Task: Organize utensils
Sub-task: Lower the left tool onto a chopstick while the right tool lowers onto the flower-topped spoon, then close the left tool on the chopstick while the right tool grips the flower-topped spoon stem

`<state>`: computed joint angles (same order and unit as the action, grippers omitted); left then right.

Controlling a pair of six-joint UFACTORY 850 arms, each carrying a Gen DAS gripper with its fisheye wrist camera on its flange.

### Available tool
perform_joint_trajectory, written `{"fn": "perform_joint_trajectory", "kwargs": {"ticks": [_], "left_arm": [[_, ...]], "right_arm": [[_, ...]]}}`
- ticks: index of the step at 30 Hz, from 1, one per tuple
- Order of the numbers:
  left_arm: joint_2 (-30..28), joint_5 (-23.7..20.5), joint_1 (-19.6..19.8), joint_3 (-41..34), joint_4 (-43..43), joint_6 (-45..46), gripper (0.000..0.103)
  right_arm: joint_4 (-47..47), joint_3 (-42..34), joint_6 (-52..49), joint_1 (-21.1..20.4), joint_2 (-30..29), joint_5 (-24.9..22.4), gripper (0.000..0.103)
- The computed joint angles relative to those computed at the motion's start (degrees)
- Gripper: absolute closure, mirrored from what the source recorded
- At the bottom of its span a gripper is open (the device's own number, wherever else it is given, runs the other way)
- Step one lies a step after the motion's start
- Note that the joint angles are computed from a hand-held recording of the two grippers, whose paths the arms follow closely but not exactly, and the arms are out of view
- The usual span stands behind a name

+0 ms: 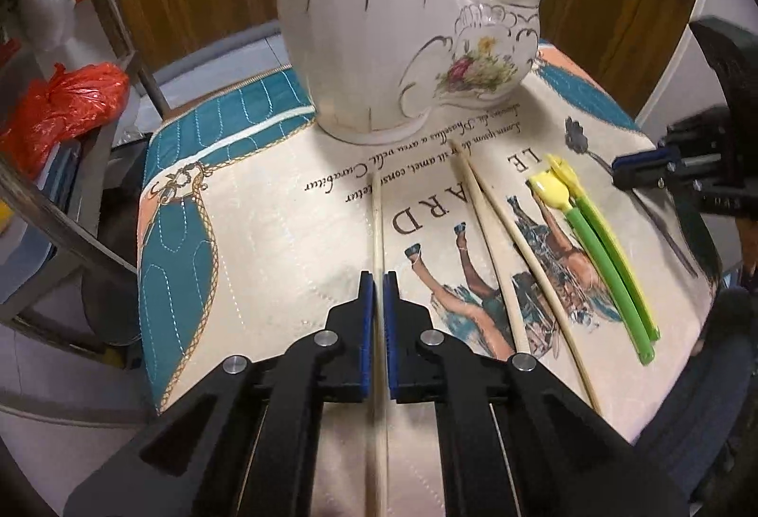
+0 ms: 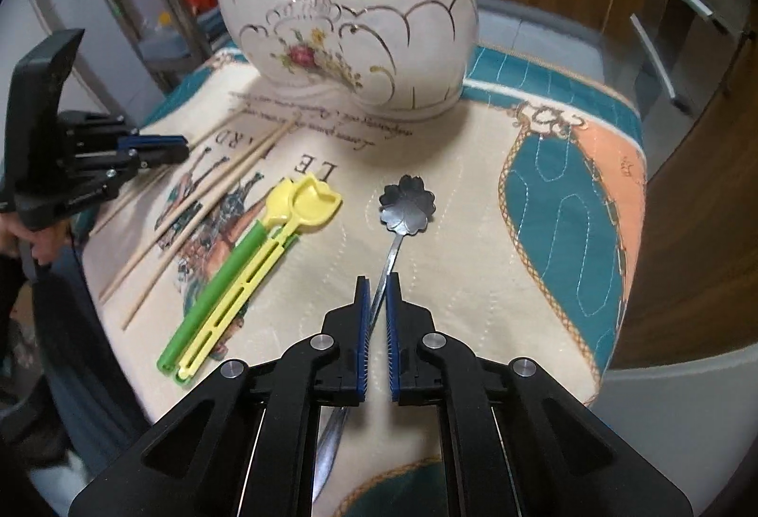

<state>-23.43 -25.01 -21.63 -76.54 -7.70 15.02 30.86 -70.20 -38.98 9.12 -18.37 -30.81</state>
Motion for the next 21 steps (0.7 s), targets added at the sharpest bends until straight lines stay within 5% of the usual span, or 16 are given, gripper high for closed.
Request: {"fn": "perform_joint_trajectory", "kwargs": {"ticks": [3, 10, 16, 21], "left_arm": [[-1.9, -6.1, 0.2, -3.7, 0.7, 0.3, 0.098], [-8.1, -21.1, -0.2, -14.5, 4.7, 1.1, 0.098], [-10.8, -27.3, -2.2, -19.1, 10.9, 0.1, 0.097], [-11.2, -27.8, -1.7, -19.6, 9.3, 0.9, 0.098]], "right_arm": [[-8.7, -5.6, 7.8, 0.6, -3.1, -7.3, 0.096], [-23.7, -12.1, 19.1, 4.3, -6.7, -14.2, 0.096], [-29.4, -15.4, 21.4, 5.9, -8.6, -19.1, 0.096], [-28.9, -18.0, 22.5, 6.1, -10.3, -21.4, 0.096]]}}
